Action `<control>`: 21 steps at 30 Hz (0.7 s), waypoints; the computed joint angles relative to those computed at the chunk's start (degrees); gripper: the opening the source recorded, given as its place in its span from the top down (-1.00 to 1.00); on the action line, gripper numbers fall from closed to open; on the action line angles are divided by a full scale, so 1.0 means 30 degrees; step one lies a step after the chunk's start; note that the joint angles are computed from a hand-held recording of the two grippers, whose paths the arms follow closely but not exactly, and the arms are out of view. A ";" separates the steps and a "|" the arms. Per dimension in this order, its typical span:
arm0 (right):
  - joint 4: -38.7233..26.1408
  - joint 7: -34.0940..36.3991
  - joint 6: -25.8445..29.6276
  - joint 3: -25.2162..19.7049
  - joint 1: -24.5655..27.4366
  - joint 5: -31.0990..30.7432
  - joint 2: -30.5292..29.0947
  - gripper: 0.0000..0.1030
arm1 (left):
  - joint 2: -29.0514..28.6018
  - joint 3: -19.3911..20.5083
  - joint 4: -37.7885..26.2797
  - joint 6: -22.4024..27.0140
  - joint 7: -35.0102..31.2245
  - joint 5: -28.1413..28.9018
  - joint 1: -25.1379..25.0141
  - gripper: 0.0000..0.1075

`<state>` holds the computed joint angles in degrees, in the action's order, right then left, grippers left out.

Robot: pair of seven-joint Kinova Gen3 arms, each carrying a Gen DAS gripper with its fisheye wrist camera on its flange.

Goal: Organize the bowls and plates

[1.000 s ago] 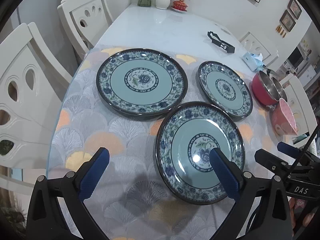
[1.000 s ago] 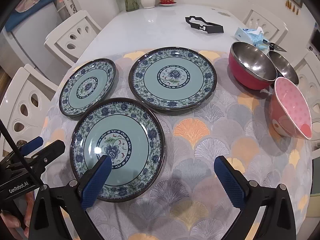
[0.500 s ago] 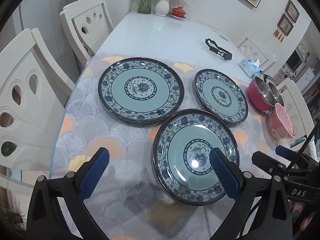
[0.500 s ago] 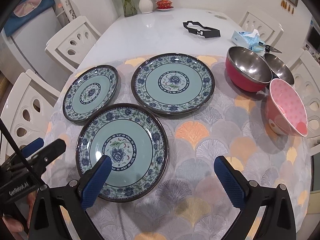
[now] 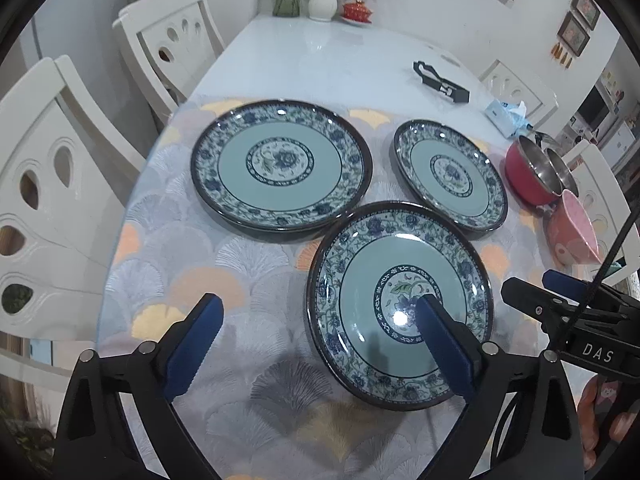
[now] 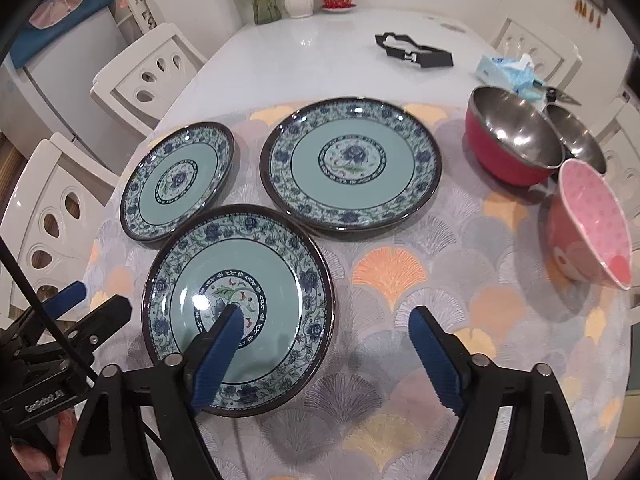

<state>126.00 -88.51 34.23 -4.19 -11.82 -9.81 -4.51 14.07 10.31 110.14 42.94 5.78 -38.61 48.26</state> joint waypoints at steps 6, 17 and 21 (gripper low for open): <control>-0.0141 0.1556 -0.0372 0.0320 0.0217 -0.1152 0.1104 -0.36 | 0.0467 -0.0243 0.0307 -0.1614 -0.1183 0.1378 -0.0918 -0.66; -0.0705 0.4068 -0.0608 -0.0020 0.1242 -0.3161 0.3245 0.09 | 0.0855 -0.1160 0.1093 -0.3721 -0.3359 0.3453 -0.1468 -0.24; -0.0806 0.4471 -0.0625 -0.0237 0.1400 -0.3544 0.3595 0.20 | 0.0839 -0.1432 0.1168 -0.3942 -0.3731 0.3429 -0.1392 -0.14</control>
<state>123.59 -75.09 32.35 -4.90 -7.62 -20.44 6.28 16.59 6.02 113.64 31.11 -5.41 -28.32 44.08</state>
